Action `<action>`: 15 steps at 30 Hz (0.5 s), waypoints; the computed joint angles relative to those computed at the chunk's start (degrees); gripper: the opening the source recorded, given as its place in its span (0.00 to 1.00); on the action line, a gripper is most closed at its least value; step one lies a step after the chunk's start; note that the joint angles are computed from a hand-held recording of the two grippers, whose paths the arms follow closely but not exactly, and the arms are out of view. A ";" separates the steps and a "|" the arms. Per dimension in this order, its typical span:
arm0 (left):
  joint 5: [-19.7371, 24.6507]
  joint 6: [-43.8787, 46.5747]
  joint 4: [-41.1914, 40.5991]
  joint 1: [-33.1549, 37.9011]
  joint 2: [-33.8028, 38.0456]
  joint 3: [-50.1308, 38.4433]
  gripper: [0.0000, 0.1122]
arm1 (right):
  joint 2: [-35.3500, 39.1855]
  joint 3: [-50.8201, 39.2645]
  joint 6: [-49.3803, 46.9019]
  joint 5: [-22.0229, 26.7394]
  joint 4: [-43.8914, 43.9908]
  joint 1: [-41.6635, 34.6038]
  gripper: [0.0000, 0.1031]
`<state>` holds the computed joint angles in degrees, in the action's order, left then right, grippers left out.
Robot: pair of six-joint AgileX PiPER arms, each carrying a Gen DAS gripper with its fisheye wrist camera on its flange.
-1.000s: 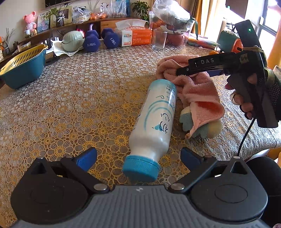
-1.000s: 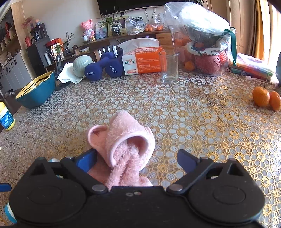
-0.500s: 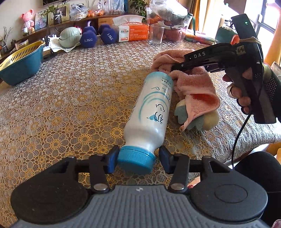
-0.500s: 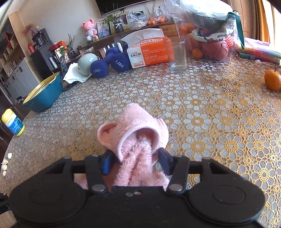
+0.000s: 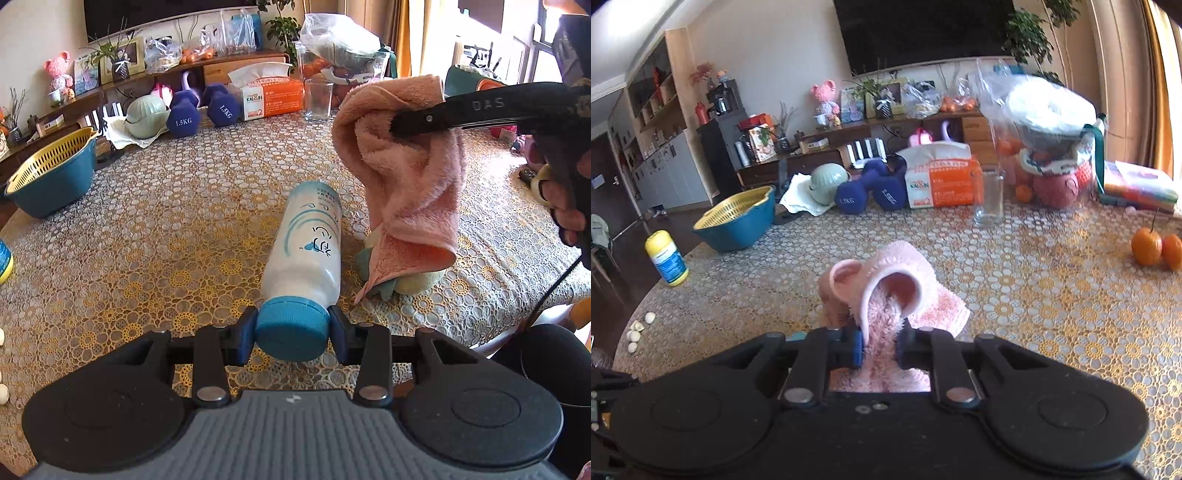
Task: Clean container
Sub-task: 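Close the left tool on the blue bottle cap while the right tool grips the pink towel, then lift the bottle with the left tool while the right tool wipes it with the towel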
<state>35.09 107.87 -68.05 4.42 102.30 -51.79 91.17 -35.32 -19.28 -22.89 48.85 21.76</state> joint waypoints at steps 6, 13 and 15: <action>1.16 1.41 -2.10 -0.46 -3.25 0.50 0.35 | -10.35 4.37 -1.14 0.55 -4.12 5.44 0.15; 0.80 4.24 -6.99 -3.15 -5.51 0.00 0.35 | -12.09 2.40 8.68 2.61 -15.95 10.15 0.15; 0.90 5.33 -8.12 -3.85 -5.74 -0.21 0.35 | -11.24 1.22 12.70 4.11 -21.34 9.78 0.15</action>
<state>36.00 113.20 -76.17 0.57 96.55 -52.00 79.93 -34.10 -6.59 -18.78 27.51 31.54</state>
